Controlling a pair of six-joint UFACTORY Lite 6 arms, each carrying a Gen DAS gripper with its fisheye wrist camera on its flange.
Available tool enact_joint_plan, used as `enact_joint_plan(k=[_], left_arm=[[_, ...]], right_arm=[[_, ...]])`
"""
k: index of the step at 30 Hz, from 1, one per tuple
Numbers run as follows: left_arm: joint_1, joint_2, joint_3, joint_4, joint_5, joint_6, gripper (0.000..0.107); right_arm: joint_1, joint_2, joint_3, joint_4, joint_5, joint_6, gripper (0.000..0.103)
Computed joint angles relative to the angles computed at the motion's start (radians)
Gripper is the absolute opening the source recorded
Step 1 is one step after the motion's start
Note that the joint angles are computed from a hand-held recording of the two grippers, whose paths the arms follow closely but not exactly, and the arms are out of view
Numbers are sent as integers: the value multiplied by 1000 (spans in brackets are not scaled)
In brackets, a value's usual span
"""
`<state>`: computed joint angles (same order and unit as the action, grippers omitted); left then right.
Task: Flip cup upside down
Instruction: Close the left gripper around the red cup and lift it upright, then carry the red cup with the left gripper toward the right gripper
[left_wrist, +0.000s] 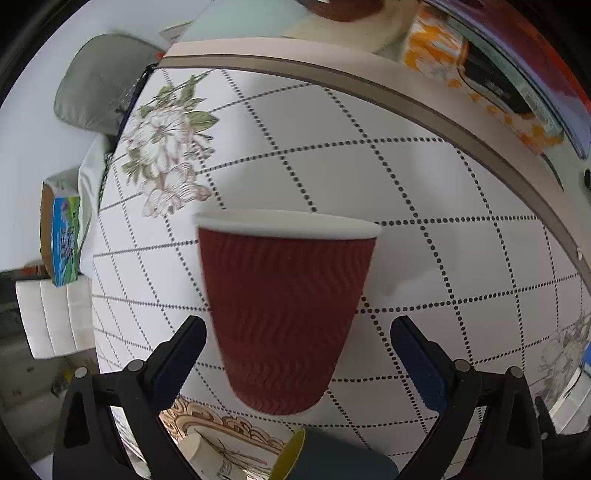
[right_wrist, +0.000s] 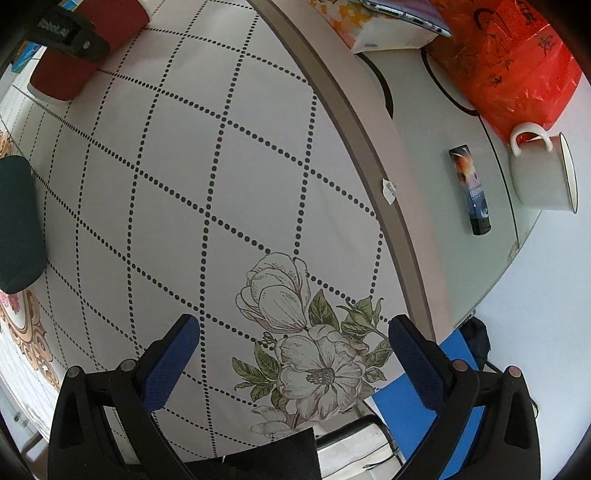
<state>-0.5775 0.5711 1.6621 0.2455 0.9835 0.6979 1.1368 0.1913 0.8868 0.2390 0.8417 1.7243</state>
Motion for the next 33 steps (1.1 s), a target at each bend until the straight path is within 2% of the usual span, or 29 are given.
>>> enact_joint_plan(k=[1,3,5,12,18,23,30,33], left_arm=[[-2,-1,-11,5,-12,2,102],[-2,-6,-32,11,-36,6,91],[-2,2,-38,22,-52,1,73],[6,13,-30,6,-88,-5,72],[-4,8,-11,2,-65,-72,71],[30,62,144,-62,56,-91,71],[112,186,519,-176,356,-126,71],[148,143,528,-200,414,-144,71]], right_arm=[[22,-17,-53,9,-37,11,103],[13,-24,-51,4,-27,13,103],[20,-32,-46,0,-13,28,103],[19,-40,24,-25,77,69,103],[52,-63,42,-44,118,134,103],[81,-137,33,-73,179,191,103],[126,-259,-1,-115,237,277,103],[155,-299,4,-136,265,303,103]])
